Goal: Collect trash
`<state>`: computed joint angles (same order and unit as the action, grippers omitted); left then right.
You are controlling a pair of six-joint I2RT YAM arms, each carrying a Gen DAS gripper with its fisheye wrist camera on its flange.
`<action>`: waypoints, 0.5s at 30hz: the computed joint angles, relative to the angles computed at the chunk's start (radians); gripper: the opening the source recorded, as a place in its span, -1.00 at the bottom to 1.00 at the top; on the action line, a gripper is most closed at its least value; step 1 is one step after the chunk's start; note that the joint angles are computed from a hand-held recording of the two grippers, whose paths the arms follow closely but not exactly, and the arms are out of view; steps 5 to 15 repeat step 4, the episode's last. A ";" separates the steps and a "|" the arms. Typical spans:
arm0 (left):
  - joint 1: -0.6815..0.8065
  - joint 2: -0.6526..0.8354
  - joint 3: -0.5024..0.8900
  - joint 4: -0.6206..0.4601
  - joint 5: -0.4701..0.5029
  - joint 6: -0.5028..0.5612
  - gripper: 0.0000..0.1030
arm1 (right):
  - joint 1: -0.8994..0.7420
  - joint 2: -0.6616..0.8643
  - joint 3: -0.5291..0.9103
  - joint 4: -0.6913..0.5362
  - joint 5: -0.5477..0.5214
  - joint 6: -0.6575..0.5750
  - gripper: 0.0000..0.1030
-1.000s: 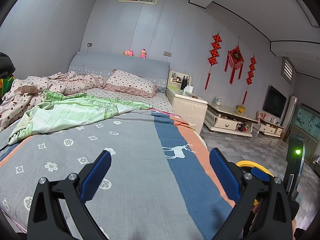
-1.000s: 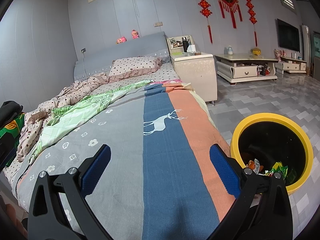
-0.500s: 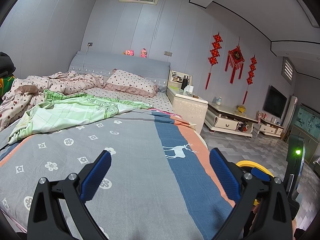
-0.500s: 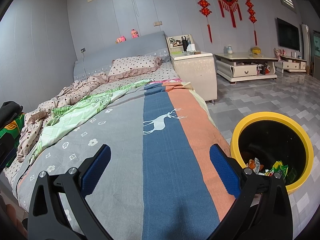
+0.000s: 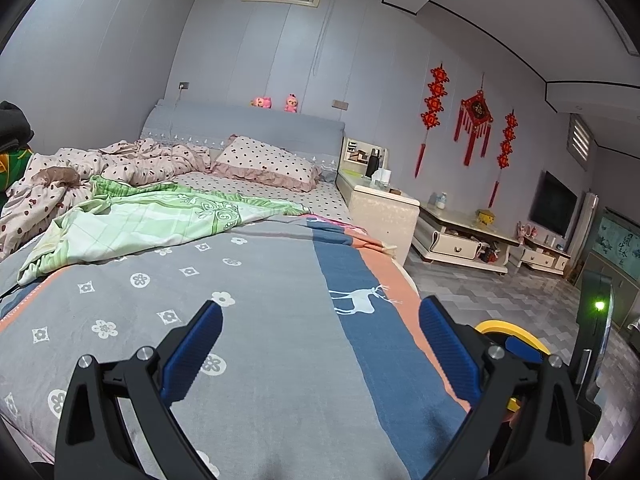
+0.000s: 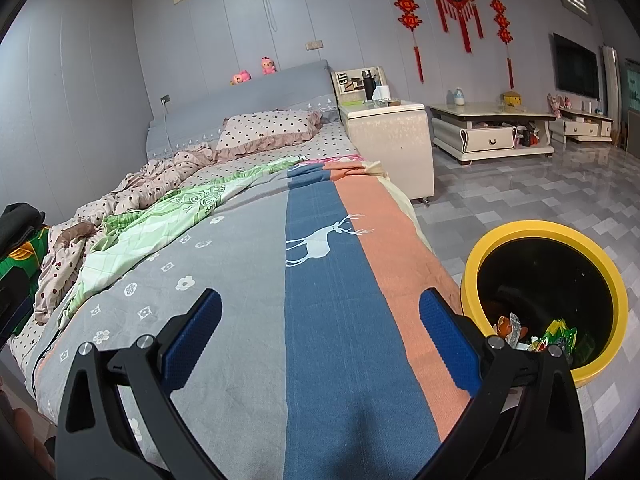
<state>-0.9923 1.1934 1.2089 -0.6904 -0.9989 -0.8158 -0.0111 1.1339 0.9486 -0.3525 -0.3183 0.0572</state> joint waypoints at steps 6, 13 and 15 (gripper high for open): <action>-0.019 0.008 0.006 -0.018 -0.015 -0.022 0.84 | -0.001 0.000 0.000 0.000 -0.001 0.000 0.84; -0.019 0.008 0.006 -0.018 -0.015 -0.022 0.84 | -0.001 0.000 0.000 0.000 -0.001 0.000 0.84; -0.019 0.008 0.006 -0.018 -0.015 -0.022 0.84 | -0.001 0.000 0.000 0.000 -0.001 0.000 0.84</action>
